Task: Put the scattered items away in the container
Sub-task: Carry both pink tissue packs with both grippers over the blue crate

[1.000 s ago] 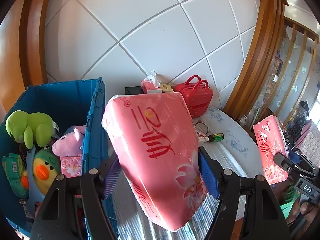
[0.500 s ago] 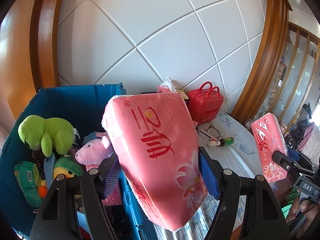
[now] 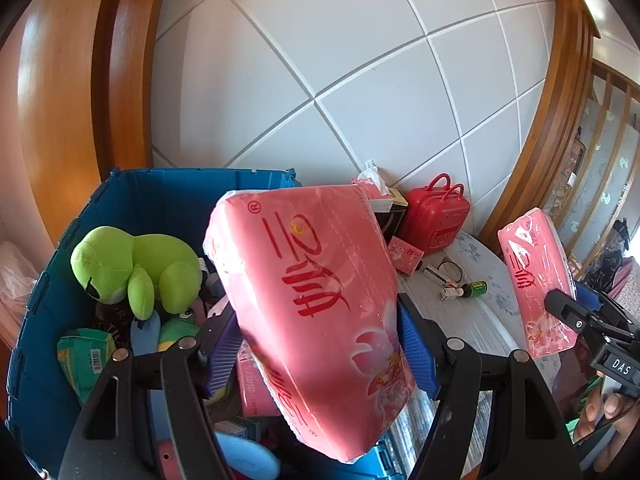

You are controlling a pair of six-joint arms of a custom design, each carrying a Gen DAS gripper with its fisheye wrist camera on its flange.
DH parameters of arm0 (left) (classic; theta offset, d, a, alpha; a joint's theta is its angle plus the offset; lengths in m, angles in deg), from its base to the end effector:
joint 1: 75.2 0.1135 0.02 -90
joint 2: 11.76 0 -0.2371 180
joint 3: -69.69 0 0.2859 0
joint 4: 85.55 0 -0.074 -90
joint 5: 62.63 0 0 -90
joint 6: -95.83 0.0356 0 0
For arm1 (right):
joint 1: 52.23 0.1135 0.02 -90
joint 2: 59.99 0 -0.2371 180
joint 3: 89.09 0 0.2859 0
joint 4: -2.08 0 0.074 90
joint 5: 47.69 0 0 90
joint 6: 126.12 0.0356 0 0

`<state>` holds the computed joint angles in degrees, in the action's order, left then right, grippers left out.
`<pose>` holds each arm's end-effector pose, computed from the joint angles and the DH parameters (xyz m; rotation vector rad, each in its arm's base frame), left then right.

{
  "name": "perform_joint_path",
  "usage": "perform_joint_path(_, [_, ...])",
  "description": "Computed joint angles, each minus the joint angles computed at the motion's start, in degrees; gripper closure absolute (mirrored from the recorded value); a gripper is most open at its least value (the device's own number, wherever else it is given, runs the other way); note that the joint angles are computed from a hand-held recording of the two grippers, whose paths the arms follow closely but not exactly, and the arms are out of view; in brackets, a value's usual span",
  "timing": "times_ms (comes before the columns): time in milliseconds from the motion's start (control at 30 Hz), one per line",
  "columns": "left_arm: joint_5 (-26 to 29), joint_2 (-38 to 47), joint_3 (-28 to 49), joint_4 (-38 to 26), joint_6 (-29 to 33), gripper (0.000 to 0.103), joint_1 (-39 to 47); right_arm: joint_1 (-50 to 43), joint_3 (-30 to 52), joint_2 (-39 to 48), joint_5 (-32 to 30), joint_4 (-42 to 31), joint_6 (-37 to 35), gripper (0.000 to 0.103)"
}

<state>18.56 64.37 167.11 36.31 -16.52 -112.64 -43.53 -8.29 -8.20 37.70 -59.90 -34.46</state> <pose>0.2549 -0.1883 0.3820 0.2080 2.2261 -0.4078 0.2123 0.0354 0.3789 -0.1789 2.1428 0.1916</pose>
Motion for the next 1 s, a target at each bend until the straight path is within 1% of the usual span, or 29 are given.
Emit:
perform_joint_path(200, [3.62, -3.16, -2.79, 0.2, 2.33, 0.033, 6.59, 10.11, 2.58, 3.7, 6.73, 1.45, 3.1, 0.027])
perform_joint_path(500, [8.42, -6.21, -6.36, -0.36, 5.09, 0.033, 15.72, 21.8, 8.01, 12.8, 12.38, 3.87, 6.83, 0.027])
perform_joint_path(600, [10.43, -6.29, -6.84, -0.28, 6.26, 0.033, 19.16, 24.06, 10.05, 16.2, 13.0, 4.61, 7.55, 0.027])
perform_joint_path(800, [12.59, -5.25, -6.93, 0.7, 8.46, 0.033, 25.0, 27.24, 14.13, 23.52, 13.25, 6.36, 8.46, 0.027])
perform_joint_path(1000, [13.95, 0.02, -4.65, 2.23, 11.39, 0.033, 31.31, 29.11, 18.85, 31.29, 12.91, 6.84, 8.76, 0.027])
